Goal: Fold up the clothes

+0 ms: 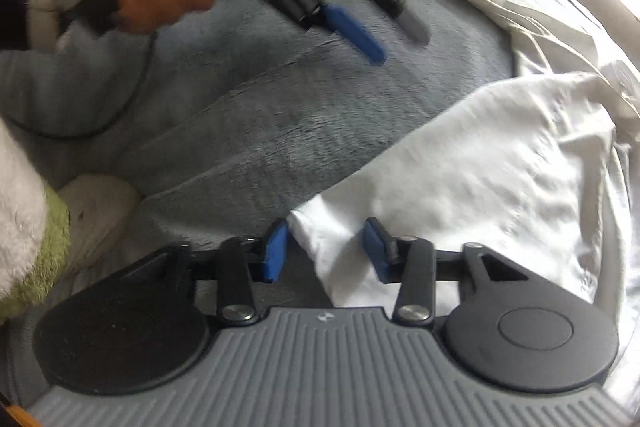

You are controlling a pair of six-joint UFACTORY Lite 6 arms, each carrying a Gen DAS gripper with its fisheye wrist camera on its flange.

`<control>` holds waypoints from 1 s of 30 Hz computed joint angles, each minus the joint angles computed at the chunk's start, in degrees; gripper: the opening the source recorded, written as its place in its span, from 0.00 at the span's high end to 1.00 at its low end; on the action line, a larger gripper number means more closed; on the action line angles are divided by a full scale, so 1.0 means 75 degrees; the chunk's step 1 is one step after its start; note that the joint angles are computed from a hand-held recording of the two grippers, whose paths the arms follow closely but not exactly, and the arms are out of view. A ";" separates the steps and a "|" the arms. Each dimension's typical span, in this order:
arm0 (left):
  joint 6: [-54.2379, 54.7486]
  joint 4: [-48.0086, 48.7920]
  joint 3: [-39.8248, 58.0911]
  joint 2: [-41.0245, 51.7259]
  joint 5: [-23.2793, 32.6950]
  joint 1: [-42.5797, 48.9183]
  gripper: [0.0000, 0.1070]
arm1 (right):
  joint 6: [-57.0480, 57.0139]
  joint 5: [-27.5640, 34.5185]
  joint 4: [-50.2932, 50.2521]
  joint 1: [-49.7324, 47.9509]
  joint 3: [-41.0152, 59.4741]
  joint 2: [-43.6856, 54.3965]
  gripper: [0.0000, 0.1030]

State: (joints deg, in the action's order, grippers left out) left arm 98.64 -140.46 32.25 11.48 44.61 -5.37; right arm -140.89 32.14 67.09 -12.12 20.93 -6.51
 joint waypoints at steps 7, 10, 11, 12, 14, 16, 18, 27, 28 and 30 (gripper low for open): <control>-0.0625 0.0008 0.4013 0.2898 -0.1154 0.0385 0.43 | 0.0196 0.0086 0.0057 -0.0327 0.0066 -0.0035 0.79; -0.1184 0.0109 0.5681 0.4083 -0.1872 0.0393 0.50 | 0.0143 0.0099 0.0133 -0.0496 -0.0065 -0.0164 0.90; -0.1286 0.0061 0.6107 0.4347 -0.2161 0.0361 0.57 | 0.0248 0.0140 0.0066 -0.0559 -0.0068 -0.0220 0.94; -0.1359 0.0014 0.6473 0.4574 -0.2396 0.0327 0.61 | 0.0411 0.0197 -0.0041 -0.0624 -0.0082 -0.0307 0.95; -0.1333 -0.0219 0.7036 0.4886 -0.2941 0.0223 0.83 | 0.1120 0.0514 -0.0565 -0.0929 -0.0054 -0.0584 0.98; -0.1024 -0.0577 0.7315 0.5040 -0.3354 0.0143 0.92 | 0.2208 0.1204 -0.1438 -0.1568 0.0385 -0.0655 0.99; -0.0198 -0.1293 0.7220 0.4994 -0.3476 0.0103 0.96 | 0.3292 0.1953 -0.2177 -0.2246 0.1044 -0.0476 0.99; 0.2808 -0.3019 0.6326 0.3744 -0.3994 0.0205 0.98 | 0.4829 0.3838 -0.3797 -0.3753 0.3042 0.0551 1.00; 0.3008 -0.2966 0.6361 0.3706 -0.4154 0.0227 0.98 | 0.4703 0.3888 -0.3885 -0.3722 0.3025 0.0558 1.00; 0.3336 -0.2995 0.6385 0.3584 -0.4602 0.0194 0.98 | 0.4416 0.3864 -0.3974 -0.3538 0.2884 0.0578 1.00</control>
State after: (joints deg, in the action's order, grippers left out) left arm 123.66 -162.93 80.14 38.36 10.09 -3.91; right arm -107.77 61.13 37.29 -38.65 42.56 -2.17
